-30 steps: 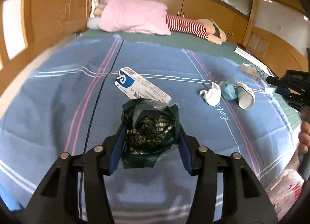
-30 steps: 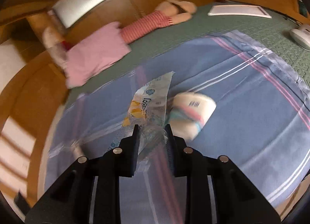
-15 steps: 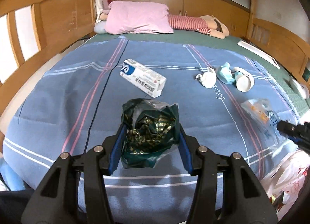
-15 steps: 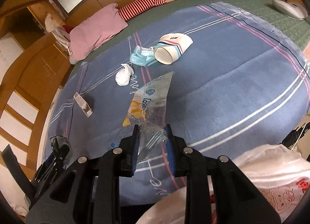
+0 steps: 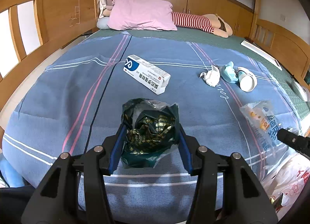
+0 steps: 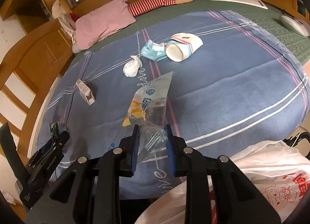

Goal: Collect trash
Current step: 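Grasp the dark green bag with the left tool while the right grasps the clear plastic bag, then drop the clear bag and dark green bag into the bin with both tools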

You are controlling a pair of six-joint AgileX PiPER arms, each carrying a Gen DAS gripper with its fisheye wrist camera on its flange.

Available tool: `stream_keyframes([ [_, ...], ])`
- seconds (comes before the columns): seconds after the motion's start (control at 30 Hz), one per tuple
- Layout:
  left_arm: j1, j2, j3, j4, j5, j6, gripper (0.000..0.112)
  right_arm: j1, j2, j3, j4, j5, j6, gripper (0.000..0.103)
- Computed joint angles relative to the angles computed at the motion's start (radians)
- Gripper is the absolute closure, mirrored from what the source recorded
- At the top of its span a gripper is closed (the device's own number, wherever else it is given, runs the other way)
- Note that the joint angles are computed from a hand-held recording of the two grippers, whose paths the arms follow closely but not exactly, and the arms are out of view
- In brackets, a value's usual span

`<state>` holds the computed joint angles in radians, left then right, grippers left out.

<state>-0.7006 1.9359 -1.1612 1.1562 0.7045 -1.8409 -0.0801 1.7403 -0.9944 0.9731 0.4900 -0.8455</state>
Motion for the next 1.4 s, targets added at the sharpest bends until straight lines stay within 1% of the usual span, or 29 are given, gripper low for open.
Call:
stream_keyframes([
  [0.2,0.001,0.003,-0.006,-0.009,0.0,0.011,0.06,0.018,0.003,0.008,-0.008,-0.009,0.005,0.076],
  [0.77,0.002,0.008,-0.011,-0.018,0.001,0.016,0.06,0.007,-0.006,0.018,-0.012,-0.009,0.004,0.076],
  [0.8,0.003,0.009,-0.011,-0.018,0.0,0.016,0.06,-0.003,-0.018,0.024,0.004,0.0,-0.017,0.076],
  [0.87,0.003,0.011,-0.01,-0.017,-0.001,0.013,0.06,-0.04,-0.052,0.053,0.11,0.027,-0.129,0.076],
  [0.9,0.003,0.011,-0.01,-0.017,-0.001,0.013,0.06,-0.067,-0.082,0.072,0.164,0.054,-0.205,0.076],
  [0.97,0.004,0.012,-0.012,-0.021,-0.003,0.016,0.06,-0.109,-0.138,0.096,0.183,0.086,-0.283,0.076],
  [1.07,0.002,0.014,-0.015,-0.021,-0.003,0.017,0.06,-0.207,-0.211,0.105,0.133,0.175,-0.345,0.076],
  [1.13,0.001,0.013,-0.013,-0.017,-0.005,0.01,0.06,-0.286,-0.231,0.087,0.05,0.254,-0.35,0.076],
  [1.2,0.002,0.011,-0.011,-0.017,-0.008,0.008,0.06,-0.367,-0.242,0.075,-0.048,0.313,-0.37,0.076],
  [1.27,0.004,0.006,-0.006,-0.017,-0.02,0.005,0.06,-0.43,-0.264,0.092,-0.128,0.331,-0.405,0.076],
  [1.33,0.01,0.0,0.001,-0.019,-0.037,0.005,0.06,-0.489,-0.264,0.11,-0.245,0.356,-0.41,0.076],
  [1.37,0.011,-0.004,0.004,-0.018,-0.045,0.004,0.06,-0.504,-0.261,0.119,-0.28,0.36,-0.408,0.072],
  [1.4,0.012,-0.007,0.008,-0.016,-0.054,0.003,0.06,-0.53,-0.259,0.14,-0.305,0.353,-0.42,0.061],
])
